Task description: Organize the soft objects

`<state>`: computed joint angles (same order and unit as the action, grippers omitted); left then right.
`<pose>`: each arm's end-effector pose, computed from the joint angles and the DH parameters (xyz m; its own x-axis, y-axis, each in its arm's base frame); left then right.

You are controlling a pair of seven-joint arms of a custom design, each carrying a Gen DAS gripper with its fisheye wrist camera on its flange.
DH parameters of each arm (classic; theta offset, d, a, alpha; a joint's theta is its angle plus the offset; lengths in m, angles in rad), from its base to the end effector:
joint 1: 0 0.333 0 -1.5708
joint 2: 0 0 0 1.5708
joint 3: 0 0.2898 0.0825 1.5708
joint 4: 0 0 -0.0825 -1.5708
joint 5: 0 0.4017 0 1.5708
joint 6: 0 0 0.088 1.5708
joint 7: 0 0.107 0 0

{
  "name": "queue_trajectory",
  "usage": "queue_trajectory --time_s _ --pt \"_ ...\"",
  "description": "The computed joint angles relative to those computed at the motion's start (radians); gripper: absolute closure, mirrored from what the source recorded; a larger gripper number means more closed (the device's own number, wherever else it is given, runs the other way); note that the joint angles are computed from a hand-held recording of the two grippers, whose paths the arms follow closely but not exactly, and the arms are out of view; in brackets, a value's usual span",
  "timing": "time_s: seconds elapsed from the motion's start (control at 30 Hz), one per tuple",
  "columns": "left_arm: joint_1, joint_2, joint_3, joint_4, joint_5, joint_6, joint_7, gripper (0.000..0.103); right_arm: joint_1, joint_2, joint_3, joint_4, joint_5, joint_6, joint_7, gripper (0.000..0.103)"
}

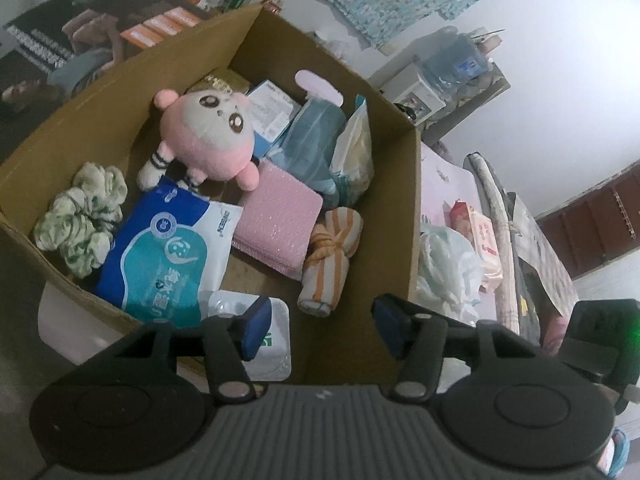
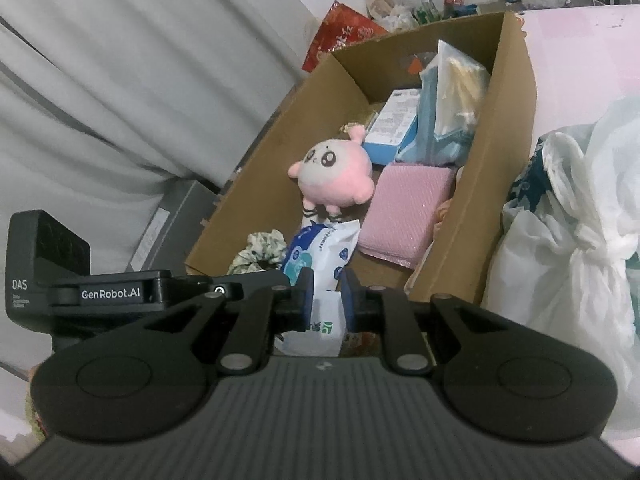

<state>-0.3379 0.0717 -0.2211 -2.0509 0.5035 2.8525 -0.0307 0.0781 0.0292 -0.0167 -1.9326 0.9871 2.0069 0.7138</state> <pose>0.5144 -0.3498 0.4505 0.3588 -0.7267 0.5858 -0.6707 -0.6372 -0.3797 0.5925 0.0865 0.4653 0.5299 -0.5961 -0.6032 -0.8341 -0.2377 -0.4978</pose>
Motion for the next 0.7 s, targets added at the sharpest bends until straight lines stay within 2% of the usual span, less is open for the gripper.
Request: queue_trajectory --time_s 0.1,0.2,0.27,0.3,0.37,0.43,0.47,0.53,0.7 --pt "-0.006 -0.01 0.002 0.003 0.053 -0.016 -0.026 0.038 -0.005 -0.026 -0.007 -0.028 0.023 0.015 -0.016 0.086" --pt "-0.012 -0.026 -0.002 0.008 0.143 -0.057 -0.072 0.03 -0.007 -0.07 -0.019 -0.078 0.064 0.049 -0.052 0.078" --pt "-0.016 -0.044 -0.012 0.016 0.223 -0.119 -0.101 0.023 -0.005 -0.111 -0.029 -0.125 0.1 0.094 -0.088 0.069" --pt "-0.018 -0.054 -0.019 0.019 0.268 -0.156 -0.119 0.019 -0.002 -0.135 -0.035 -0.152 0.12 0.125 -0.108 0.066" --pt "-0.024 -0.075 -0.041 0.029 0.376 -0.251 -0.157 0.012 0.006 -0.18 -0.045 -0.203 0.153 0.195 -0.143 0.05" --pt "-0.032 -0.092 -0.066 0.038 0.45 -0.348 -0.173 0.004 0.018 -0.221 -0.05 -0.25 0.175 0.282 -0.168 0.042" --pt "-0.035 -0.099 -0.076 0.04 0.475 -0.379 -0.175 0.002 0.024 -0.241 -0.052 -0.273 0.18 0.331 -0.175 0.034" --pt "-0.039 -0.113 -0.09 0.037 0.504 -0.417 -0.168 0.0 0.042 -0.279 -0.056 -0.316 0.19 0.418 -0.19 0.023" --pt "-0.05 -0.124 -0.113 0.029 0.503 -0.47 -0.106 0.0 0.09 -0.358 -0.076 -0.408 0.209 0.558 -0.214 0.011"
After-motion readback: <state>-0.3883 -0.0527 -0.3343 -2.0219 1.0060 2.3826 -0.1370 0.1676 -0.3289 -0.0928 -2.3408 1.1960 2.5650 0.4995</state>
